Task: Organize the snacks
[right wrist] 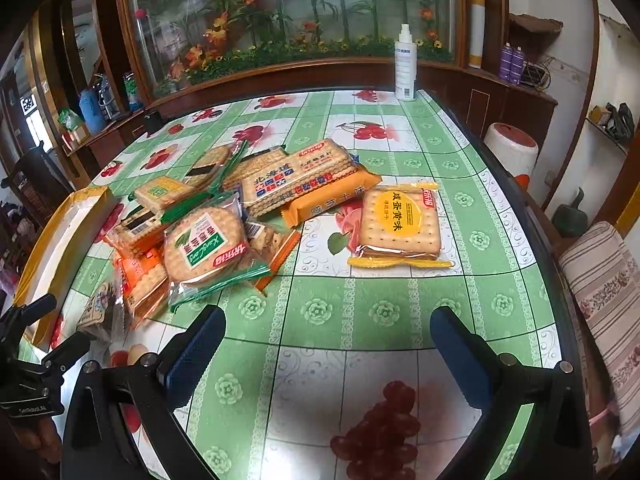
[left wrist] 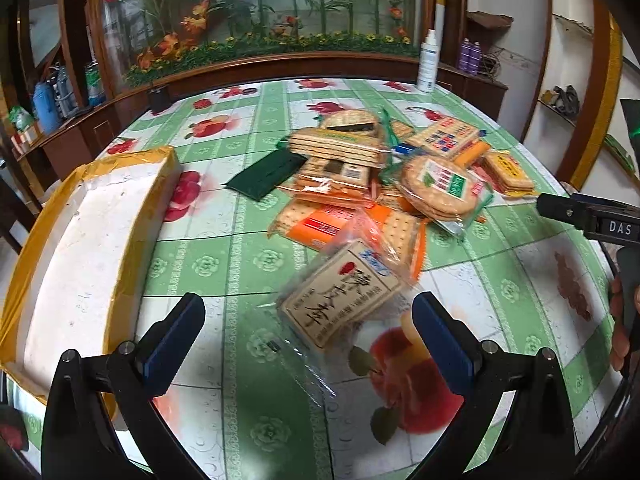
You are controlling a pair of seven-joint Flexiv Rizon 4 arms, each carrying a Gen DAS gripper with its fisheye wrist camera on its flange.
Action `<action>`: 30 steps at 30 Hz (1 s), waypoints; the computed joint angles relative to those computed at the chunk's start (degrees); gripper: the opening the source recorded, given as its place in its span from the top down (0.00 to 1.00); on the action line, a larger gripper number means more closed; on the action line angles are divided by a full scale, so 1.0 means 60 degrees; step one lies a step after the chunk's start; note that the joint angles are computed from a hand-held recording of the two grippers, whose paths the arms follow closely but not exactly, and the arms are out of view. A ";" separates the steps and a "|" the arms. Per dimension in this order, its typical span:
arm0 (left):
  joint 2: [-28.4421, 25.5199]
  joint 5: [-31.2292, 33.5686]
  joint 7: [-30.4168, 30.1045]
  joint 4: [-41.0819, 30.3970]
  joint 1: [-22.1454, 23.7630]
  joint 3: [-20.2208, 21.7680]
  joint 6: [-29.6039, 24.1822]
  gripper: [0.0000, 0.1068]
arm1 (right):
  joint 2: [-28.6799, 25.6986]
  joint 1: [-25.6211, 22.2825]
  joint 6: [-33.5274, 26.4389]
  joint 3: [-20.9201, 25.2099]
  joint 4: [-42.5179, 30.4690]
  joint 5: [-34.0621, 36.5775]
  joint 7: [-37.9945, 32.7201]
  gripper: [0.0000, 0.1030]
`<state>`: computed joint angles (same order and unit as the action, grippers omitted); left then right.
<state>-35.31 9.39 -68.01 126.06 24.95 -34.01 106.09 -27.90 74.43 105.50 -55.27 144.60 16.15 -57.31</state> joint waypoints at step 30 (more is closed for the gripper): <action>-0.0235 -0.2545 0.2661 -0.0886 -0.1592 0.0720 -0.2123 0.13 | -0.0701 -0.5000 -0.1757 0.2580 -0.2018 -0.2967 0.1361 0.01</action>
